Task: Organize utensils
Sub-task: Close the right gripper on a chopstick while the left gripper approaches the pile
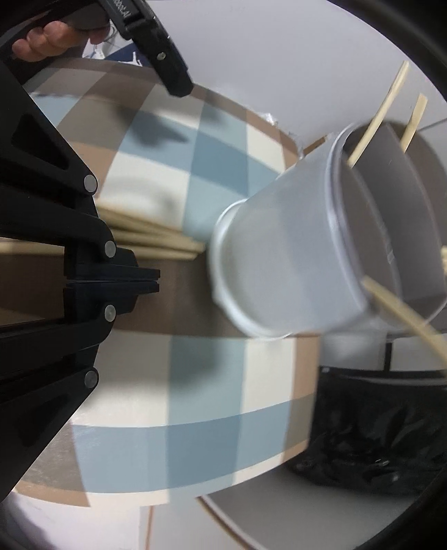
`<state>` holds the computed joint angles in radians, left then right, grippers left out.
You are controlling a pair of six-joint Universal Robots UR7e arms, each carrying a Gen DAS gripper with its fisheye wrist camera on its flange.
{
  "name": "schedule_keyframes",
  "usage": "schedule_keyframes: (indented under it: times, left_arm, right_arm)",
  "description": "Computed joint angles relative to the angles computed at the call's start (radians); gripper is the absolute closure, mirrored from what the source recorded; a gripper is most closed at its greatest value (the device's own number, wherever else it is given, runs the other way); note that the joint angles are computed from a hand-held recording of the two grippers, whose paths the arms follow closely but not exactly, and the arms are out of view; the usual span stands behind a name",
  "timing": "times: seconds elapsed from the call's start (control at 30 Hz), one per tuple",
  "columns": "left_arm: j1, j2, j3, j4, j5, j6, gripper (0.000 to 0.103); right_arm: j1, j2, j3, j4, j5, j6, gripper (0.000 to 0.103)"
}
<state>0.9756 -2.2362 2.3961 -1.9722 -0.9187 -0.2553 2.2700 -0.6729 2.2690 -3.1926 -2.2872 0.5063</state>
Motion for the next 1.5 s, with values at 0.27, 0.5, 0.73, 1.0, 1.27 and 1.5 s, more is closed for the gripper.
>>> schedule_keyframes:
  times: [0.27,0.5,0.73,1.0,1.27,1.5]
  left_arm:
    - [-0.002,-0.001,0.0,0.015,0.003,0.006,0.018]
    - [0.005,0.0,-0.006,0.015,-0.015,0.005,0.018]
    - [-0.005,-0.004,-0.003,0.016,-0.01,0.003,0.018]
    - [0.007,-0.002,-0.01,0.016,-0.026,0.003,0.018]
    - [0.005,-0.012,-0.008,0.029,-0.014,0.01,0.018]
    - [-0.007,-0.014,0.001,0.047,0.001,0.002,0.018]
  right_arm:
    - [0.015,-0.007,-0.009,-0.008,0.039,-0.051,0.101]
    - [0.026,0.023,-0.056,0.077,-0.008,-0.06,0.1]
    - [0.033,0.02,-0.088,0.161,-0.034,-0.059,0.1]
    - [0.045,0.029,-0.115,0.221,-0.056,-0.063,0.1]
    - [0.054,0.063,-0.145,0.241,-0.059,-0.087,0.094]
    - [0.022,0.059,-0.137,0.175,-0.051,-0.102,0.094]
